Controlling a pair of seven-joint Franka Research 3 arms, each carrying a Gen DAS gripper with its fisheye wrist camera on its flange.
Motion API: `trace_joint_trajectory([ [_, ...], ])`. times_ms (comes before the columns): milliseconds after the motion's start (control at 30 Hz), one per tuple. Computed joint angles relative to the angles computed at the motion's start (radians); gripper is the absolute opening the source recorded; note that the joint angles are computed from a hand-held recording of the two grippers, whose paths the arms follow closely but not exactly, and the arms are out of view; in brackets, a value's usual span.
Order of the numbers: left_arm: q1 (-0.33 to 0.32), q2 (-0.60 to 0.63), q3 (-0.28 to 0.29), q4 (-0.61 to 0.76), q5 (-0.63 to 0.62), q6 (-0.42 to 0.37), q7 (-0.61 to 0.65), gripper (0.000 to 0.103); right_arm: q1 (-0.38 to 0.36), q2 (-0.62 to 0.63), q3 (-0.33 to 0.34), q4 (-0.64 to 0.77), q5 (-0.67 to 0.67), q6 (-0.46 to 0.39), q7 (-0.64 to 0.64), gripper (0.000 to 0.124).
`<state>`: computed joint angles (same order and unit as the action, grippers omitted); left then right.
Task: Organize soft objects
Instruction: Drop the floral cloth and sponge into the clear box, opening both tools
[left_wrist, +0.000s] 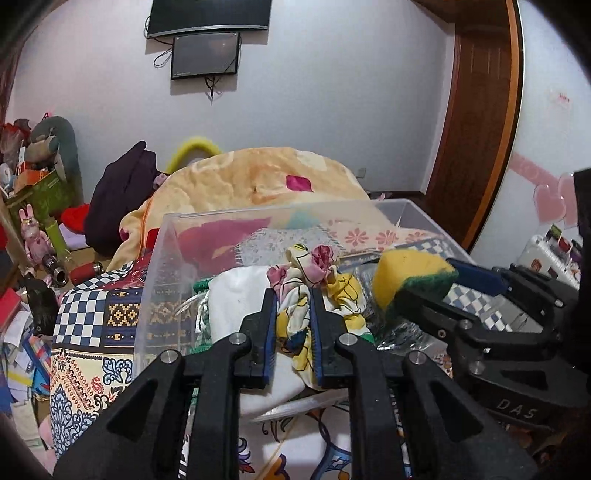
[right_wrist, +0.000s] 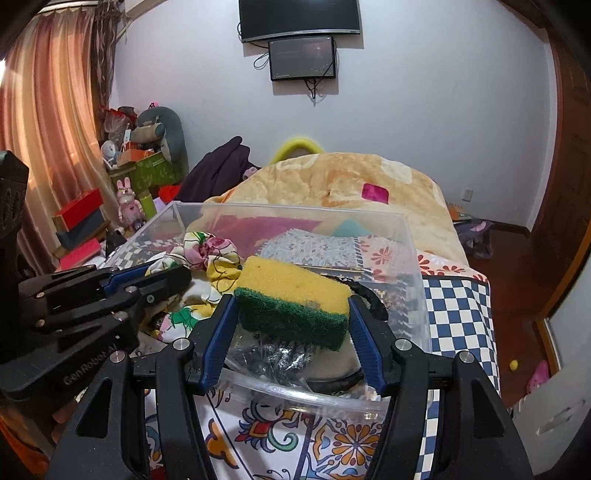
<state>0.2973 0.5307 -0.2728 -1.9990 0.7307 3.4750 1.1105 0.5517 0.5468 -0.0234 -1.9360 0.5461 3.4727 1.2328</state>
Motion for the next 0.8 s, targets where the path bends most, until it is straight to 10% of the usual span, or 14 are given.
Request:
trace_joint_trajectory([
  [433,0.127,-0.043,-0.088,-0.048,0.187,0.023,-0.093,0.031,-0.067,-0.074,0.067,-0.089,-0.054,0.033,0.023,0.07],
  [800,-0.013,-0.204,0.116,-0.229,0.127,0.235,-0.08,0.064,-0.108,-0.181,0.128,-0.244,-0.101,0.198,0.044,0.082],
])
